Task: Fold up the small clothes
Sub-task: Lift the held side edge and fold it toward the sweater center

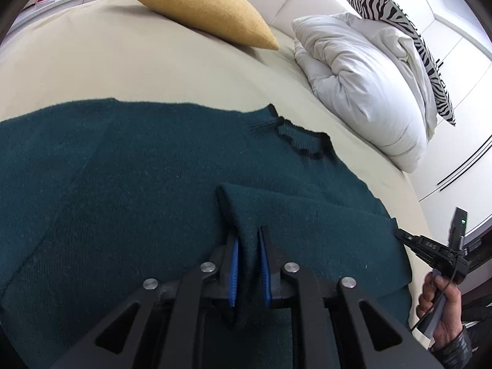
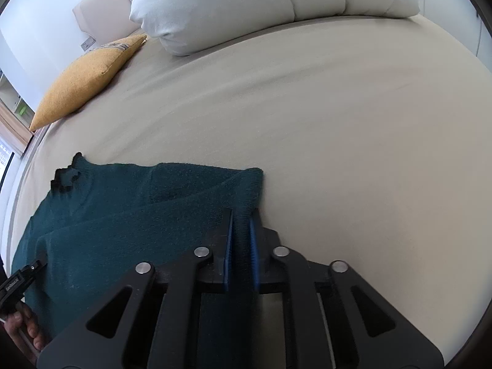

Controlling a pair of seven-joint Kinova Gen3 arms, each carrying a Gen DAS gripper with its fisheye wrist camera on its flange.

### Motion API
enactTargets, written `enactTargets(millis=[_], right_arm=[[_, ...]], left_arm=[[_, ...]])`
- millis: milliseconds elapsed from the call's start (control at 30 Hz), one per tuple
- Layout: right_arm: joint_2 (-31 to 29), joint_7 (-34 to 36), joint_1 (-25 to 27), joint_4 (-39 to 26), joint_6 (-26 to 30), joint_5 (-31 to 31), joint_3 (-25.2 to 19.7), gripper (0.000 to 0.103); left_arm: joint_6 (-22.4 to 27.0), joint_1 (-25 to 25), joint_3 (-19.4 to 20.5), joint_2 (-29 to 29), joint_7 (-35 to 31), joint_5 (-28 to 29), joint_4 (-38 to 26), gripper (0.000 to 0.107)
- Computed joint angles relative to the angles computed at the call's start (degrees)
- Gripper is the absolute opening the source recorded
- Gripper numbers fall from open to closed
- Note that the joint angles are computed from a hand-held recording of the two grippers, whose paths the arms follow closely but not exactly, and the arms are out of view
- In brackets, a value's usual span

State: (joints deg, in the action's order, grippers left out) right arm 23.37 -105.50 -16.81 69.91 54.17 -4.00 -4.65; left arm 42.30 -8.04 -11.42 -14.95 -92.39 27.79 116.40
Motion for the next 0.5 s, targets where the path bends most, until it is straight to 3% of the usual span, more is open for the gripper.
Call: enactTargets(millis=[67, 133, 233, 300, 400, 500], right_arm=[[-3.6, -4.7, -3.2, 2.0, -1.0, 3.1, 2.7, 0.014], [-6.4, -7.9, -4.7, 5.7, -3.9, 7.3, 1.8, 0.014], [-4.0, -6.5, -10.1, 7.4, -2.0, 13.4, 3.1, 0.014], [-4.2, -7.4, -9.9, 6.4, -1.0, 13.8, 2.5, 0.016], [-5.6, -13.0, -5.6, 5.7, -0.7, 9.7, -0.1, 0.017], [-8.3, -14.1, -7.7, 7.6, -2.5, 11.5, 1.7, 0.017]], left_arm=[[-0.7, -0.6, 1.0, -0.1, 1.8, -1.4, 0.0, 0.022], [-0.8, -0.6, 1.8, 0.7, 2.8, -2.8, -0.7, 0.022], [-1.2, -0.8, 4.4, 2.2, 5.6, -7.1, -2.2, 0.023], [-0.7, -0.3, 3.7, 2.8, 5.3, -6.8, -3.1, 0.023], [-0.5, 0.1, 2.3, 3.2, 3.2, -5.2, -3.1, 0.023], [0.0, 0.1, 1.6, 3.1, 1.7, -3.8, -2.9, 0.023]])
